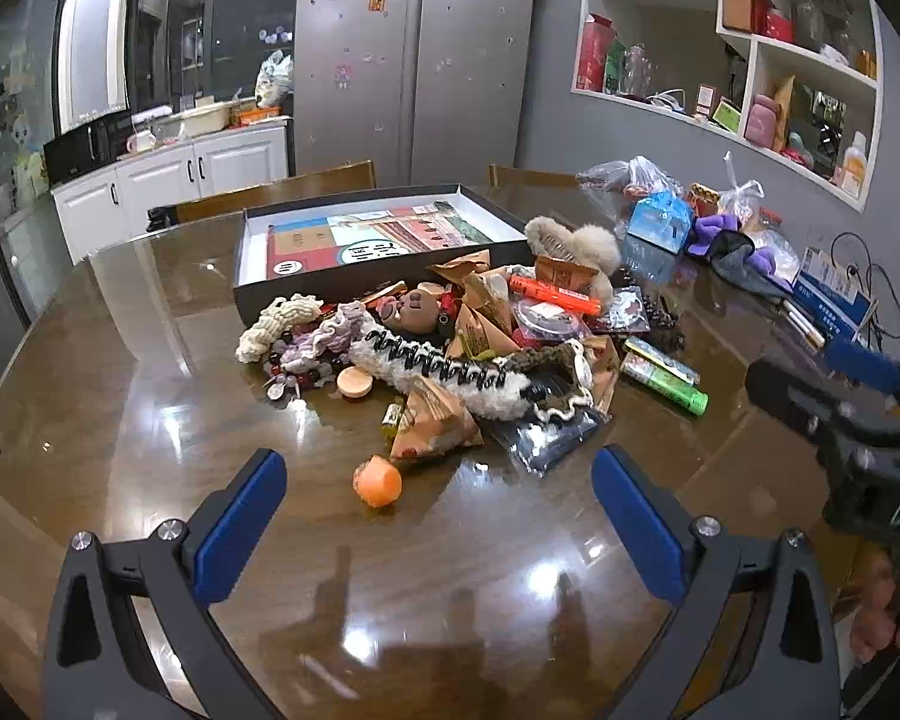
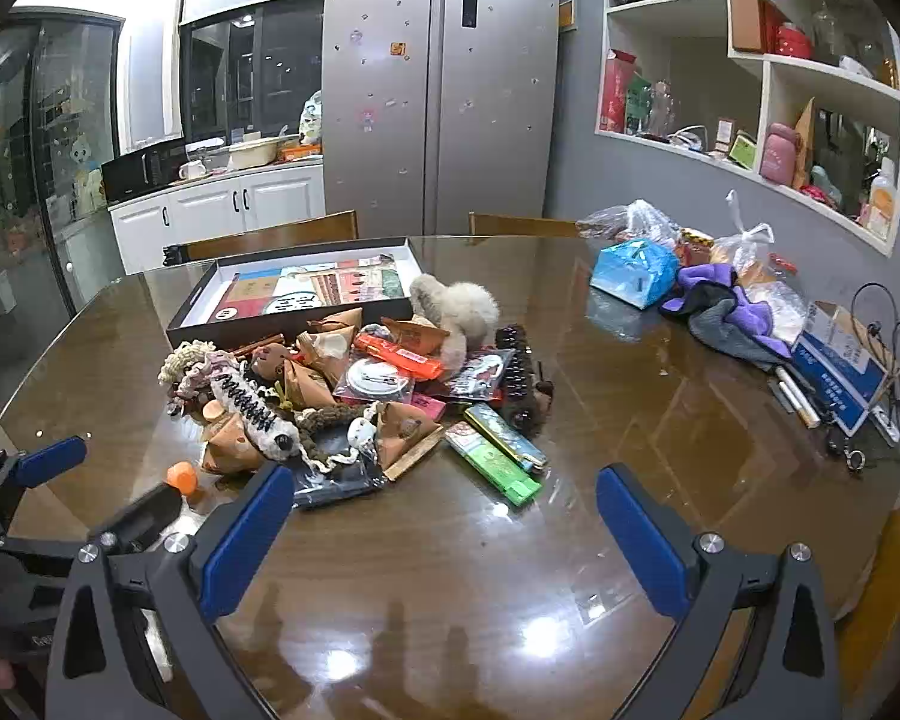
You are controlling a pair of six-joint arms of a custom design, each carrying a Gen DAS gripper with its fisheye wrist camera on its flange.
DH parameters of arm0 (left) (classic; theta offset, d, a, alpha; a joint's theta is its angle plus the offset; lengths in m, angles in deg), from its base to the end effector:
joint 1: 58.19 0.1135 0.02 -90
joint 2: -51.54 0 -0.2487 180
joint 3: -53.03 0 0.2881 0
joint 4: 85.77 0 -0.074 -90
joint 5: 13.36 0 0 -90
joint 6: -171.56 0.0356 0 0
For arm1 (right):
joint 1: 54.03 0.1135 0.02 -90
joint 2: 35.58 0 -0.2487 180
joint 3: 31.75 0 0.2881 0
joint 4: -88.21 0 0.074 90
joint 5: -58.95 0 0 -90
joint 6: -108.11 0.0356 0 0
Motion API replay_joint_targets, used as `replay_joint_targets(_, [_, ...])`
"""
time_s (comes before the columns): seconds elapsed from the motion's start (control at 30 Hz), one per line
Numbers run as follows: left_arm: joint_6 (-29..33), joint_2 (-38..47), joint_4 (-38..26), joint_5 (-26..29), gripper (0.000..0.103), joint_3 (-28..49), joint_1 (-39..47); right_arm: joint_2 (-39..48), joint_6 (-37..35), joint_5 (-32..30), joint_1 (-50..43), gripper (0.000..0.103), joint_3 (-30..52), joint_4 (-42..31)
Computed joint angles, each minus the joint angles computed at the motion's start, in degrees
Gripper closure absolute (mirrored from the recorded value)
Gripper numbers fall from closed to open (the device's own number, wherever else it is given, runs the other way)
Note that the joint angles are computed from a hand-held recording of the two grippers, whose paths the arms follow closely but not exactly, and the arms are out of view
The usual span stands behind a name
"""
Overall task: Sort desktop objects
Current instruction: 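Move both tools toward the heap of items on the table, then grasp the brown Choco paper packet with left tool while right tool grasps a brown triangular packet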
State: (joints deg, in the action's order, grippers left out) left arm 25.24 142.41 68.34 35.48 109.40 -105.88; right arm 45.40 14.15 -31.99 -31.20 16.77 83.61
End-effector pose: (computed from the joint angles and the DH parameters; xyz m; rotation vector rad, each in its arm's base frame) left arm 0.2267 -0.2142 0.1114 -0.3961 2.2503 0.0520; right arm 0.2869 0.1214 0.1385 -0.5242 2.1622 0.1996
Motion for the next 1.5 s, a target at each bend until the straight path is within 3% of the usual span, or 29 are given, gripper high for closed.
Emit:
replay_joint_targets(0.2, [6.4, 3.3, 2.2, 3.8, 0.001, 2.3, 5.8, 6.7, -0.2, -0.5, 1.1, 0.0, 3.7, 2.8])
replay_joint_targets(0.5, [18.3, 11.0, 8.6, 11.4, 0.001, 7.4, 11.4, 20.7, 2.2, -2.7, 1.0, 0.0, 15.5, 0.4])
replay_joint_targets(0.8, [23.5, 17.1, 10.2, 17.7, 0.001, 11.1, 15.8, 29.3, 1.7, -4.0, 0.9, 0.0, 24.4, -3.4])
replay_joint_targets(0.9, [24.2, 19.4, 10.1, 19.9, 0.011, 12.5, 16.5, 30.6, 2.1, -5.1, 0.3, 0.0, 25.8, -4.0])
replay_joint_targets(0.97, [23.8, 21.5, 8.4, 20.4, 0.033, 14.4, 16.6, 31.0, 1.7, -5.6, 0.0, 0.0, 26.3, -4.3])
replay_joint_targets(1.13, [22.9, 20.8, 11.5, 23.3, 0.037, 12.1, 17.8, 31.9, 0.0, -6.6, 0.0, 0.0, 27.1, -4.6])
replay_joint_targets(1.2, [22.8, 20.5, 12.0, 23.1, 0.043, 11.5, 17.6, 32.7, -0.3, -6.7, 0.2, 0.0, 27.8, -4.7])
replay_joint_targets(1.27, [22.7, 20.1, 12.6, 23.4, 0.057, 11.1, 17.4, 33.2, -0.2, -6.8, 0.3, 0.0, 28.0, -4.3])
replay_joint_targets(1.5, [21.7, 18.3, 14.9, 26.1, 0.071, 8.8, 18.0, 35.3, -1.3, -7.0, 1.2, 0.005, 29.5, -4.1])
